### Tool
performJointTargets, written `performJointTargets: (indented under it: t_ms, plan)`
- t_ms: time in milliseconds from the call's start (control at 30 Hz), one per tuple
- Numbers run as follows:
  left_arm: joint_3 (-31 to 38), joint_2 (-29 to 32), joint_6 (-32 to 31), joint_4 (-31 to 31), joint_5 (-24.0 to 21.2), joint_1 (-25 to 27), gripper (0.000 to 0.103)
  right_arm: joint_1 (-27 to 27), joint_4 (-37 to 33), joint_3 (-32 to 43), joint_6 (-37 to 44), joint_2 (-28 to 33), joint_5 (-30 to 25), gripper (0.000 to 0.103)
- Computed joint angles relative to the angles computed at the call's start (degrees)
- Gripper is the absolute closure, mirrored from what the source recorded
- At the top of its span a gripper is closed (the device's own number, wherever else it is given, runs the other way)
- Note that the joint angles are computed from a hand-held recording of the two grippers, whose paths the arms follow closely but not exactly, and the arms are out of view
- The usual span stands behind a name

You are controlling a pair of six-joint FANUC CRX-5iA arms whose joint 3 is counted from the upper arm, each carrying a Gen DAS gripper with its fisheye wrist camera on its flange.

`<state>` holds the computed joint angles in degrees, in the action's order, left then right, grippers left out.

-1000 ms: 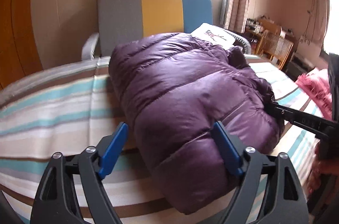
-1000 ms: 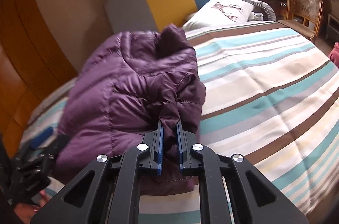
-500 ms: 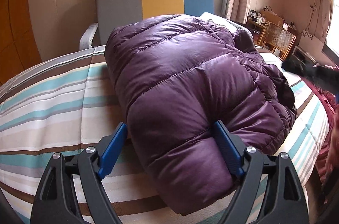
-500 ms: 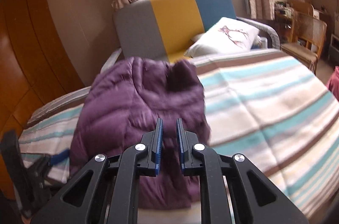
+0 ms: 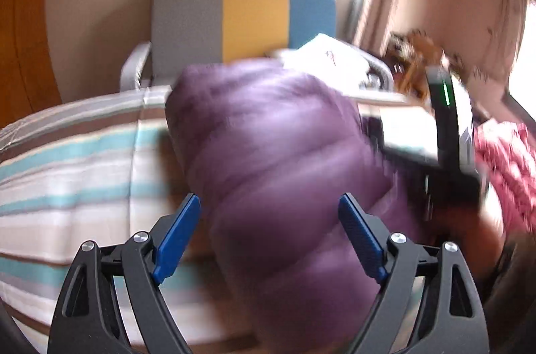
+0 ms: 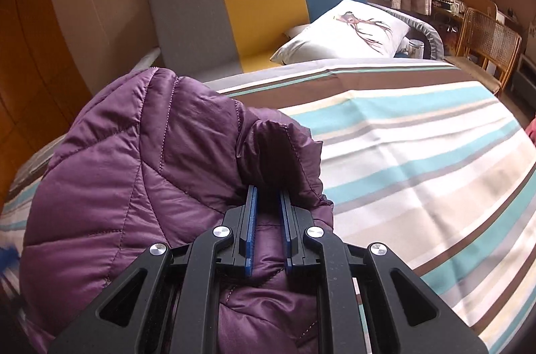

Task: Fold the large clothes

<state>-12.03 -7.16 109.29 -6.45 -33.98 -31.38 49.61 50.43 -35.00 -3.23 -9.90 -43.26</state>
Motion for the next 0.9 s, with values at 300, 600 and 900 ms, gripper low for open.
performJointTargets:
  t_ms: [300,600,900]
  plan:
    - [23.9,19.0,5.5,-7.5,-16.1,-0.5,0.017,-0.7,-0.1,-0.9,-0.6,-0.2,1.9,0.090]
    - [22.3,21.8,4.6,-6.8,-13.7,1.0,0.013,-2.7,0.0,-0.3,-0.7,2.0,4.6,0.090]
    - [15.5,16.5,5.5,-3.6,-9.3,2.7,0.011,-0.7,-1.5,1.1,2.9,1.8,1.1,0.090]
